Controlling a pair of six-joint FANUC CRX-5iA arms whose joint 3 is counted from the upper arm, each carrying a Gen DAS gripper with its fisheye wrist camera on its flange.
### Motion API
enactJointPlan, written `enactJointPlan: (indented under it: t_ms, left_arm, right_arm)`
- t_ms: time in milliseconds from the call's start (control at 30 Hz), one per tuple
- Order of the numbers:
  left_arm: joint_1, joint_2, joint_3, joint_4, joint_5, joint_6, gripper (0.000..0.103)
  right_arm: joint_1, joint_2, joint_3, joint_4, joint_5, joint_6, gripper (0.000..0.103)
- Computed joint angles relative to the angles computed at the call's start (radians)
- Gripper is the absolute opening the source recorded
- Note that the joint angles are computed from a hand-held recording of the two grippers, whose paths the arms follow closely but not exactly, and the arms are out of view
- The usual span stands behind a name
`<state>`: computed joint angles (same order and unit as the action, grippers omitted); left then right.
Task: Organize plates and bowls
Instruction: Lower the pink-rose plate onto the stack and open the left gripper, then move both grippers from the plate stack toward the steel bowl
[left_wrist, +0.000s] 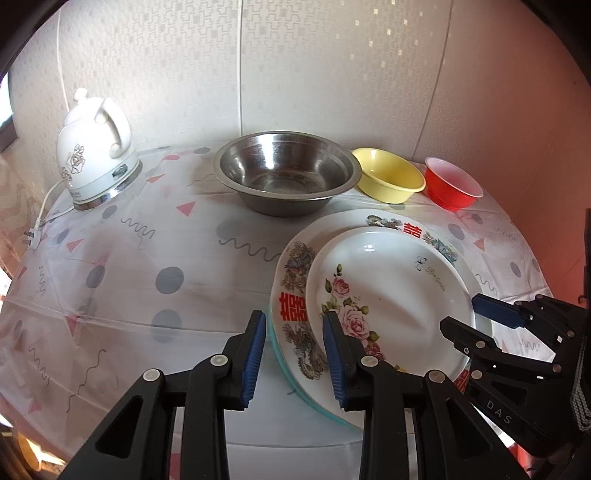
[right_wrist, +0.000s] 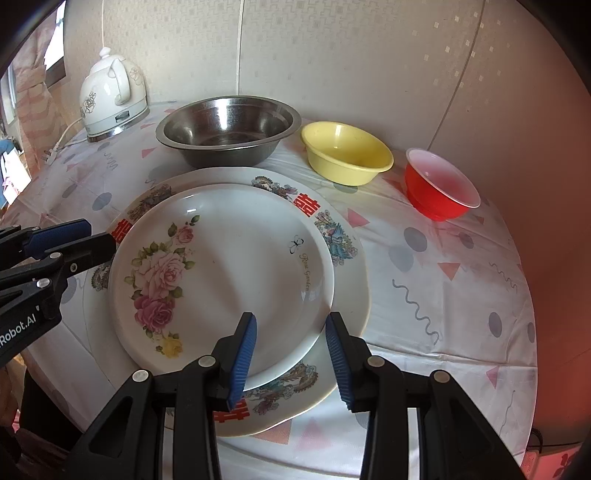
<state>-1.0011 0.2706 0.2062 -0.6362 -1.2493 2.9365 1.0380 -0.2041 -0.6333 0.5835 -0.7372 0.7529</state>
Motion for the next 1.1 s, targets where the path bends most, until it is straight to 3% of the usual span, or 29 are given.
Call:
enactJointPlan:
  t_ms: [200,400,833,1100]
  left_arm:
    - [-0.017,-0.001,0.024,-0.054,-0.121,0.109,0.032]
    - [-0.037,0.011,0.059,-0.096,-0.241,0.150,0.032]
    - [-0.029,-0.024,0.016,-0.086,-0.342,0.254,0.032]
    - [-0.017,-0.048,-0.024,-0.064,-0.358,0.302,0.032]
  right_arm:
    - [0.000,-0.015,-0.010,-0.007,0.013,-0.026,0.040]
    - [-0.023,-0.040,-0.009,-0.078,0.053,-0.039,0.040]
    - [-0.049,-0.083,-0.049,-0.071,0.146,-0.123,0.040]
    - [-0.046,-0.082,-0.055,-0.069,0.172,-0.123,0.040]
